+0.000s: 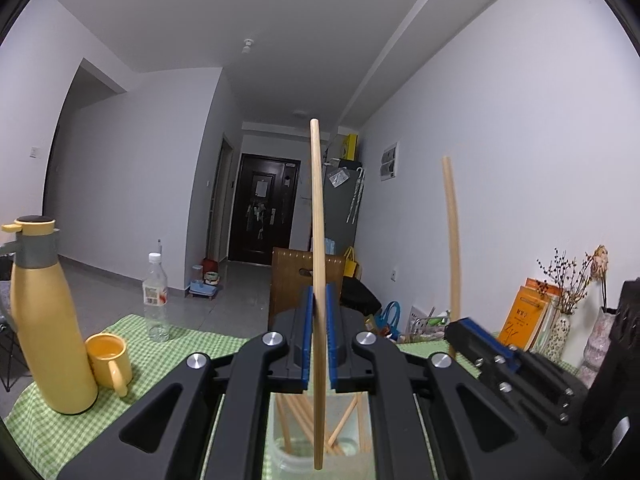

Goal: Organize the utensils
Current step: 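Lower both chopsticks into the container and open both tools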

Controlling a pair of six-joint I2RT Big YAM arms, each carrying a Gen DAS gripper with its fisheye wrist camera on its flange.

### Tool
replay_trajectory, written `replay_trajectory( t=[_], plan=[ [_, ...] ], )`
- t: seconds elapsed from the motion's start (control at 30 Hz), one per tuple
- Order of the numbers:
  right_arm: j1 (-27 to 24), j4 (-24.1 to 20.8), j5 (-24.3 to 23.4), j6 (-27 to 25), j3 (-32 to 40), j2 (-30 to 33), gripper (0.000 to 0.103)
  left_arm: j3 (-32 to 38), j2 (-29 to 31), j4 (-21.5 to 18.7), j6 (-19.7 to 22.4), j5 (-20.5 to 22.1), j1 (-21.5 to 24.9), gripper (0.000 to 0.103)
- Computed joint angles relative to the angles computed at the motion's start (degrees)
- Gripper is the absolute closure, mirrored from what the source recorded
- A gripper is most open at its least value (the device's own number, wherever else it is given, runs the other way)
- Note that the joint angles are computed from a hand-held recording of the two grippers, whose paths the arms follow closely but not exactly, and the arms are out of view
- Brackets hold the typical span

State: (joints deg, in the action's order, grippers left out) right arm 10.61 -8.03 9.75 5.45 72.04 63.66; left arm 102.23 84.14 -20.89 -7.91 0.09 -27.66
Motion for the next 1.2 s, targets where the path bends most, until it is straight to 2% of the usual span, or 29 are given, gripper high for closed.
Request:
replay_trajectory(
  t=[0.5,0.83,0.93,1.2],
  plan=[
    [-2.1,-1.3,-4.4,1.9,5.4,7.1,0.096,11.0,9.5,-4.0,-5.2,3.9,1.8,0.099],
    [-1.9,-2.7,-4.9,2.1,5.6,9.1,0.096,11.1,13.9,-5.4,-4.1,4.2,2.3,0.099],
    [-2.1,-3.6,-4.9,1.5,5.4,9.3,0.096,10.4,14.5,-5.4,-2.6,3.8,2.1,0.099],
    [-2.4,-5.8,-4.4,1.3,4.6,9.5,0.095,8.4,14.9,-6.0,-1.8,4.2,2.3,0.099]
  ],
)
